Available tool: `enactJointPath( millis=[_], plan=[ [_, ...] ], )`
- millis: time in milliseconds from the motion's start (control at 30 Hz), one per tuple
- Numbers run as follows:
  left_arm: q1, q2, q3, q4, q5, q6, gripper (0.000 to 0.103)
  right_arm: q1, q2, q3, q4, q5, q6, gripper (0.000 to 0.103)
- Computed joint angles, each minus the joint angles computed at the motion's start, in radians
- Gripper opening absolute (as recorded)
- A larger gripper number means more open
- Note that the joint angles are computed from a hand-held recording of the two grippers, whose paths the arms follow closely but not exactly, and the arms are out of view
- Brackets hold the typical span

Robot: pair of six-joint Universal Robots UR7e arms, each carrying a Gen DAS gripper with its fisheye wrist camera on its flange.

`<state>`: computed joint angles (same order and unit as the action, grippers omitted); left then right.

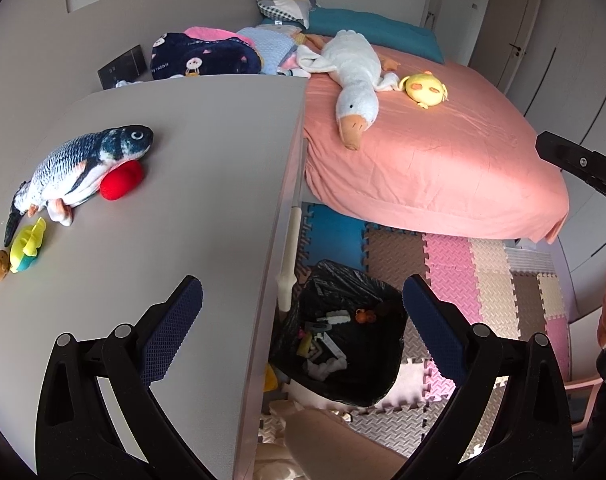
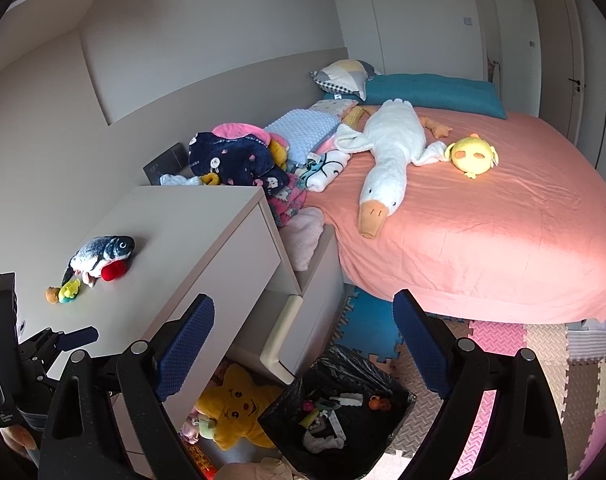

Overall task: Collect trash
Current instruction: 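Move both open grippers back over the desk toys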

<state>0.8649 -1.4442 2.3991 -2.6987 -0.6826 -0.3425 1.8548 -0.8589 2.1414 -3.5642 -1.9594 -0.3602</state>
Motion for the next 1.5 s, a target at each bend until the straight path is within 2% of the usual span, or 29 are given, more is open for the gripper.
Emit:
enactJointPath(
  millis=[567,800,933,1367,1500],
  plan=[
    [0.076,-0.210,0.042,0.079,0.104,-0.014,0.097,0.101,0.162,-0.139,0.102,0.010,0.024,0.091],
    [0.112,-0.277,0.048,0.083,0.162,0.050,0.097,0.138,0.229,-0.208,0.157,0.017,0.052,0.091],
    [0.151,-0.303,0.046,0.043,0.155,0.105,0.097,0.157,0.267,-0.249,0.190,0.015,0.062,0.091],
    [0.298,-0.235,-0.012,-0.214,0.140,0.339,0.096,0.197,0.360,-0.358,0.276,0.011,0.099,0.091],
    [0.333,-0.208,-0.037,-0.255,0.143,0.398,0.089,0.201,0.382,-0.390,0.304,0.016,0.112,0.091]
  ],
)
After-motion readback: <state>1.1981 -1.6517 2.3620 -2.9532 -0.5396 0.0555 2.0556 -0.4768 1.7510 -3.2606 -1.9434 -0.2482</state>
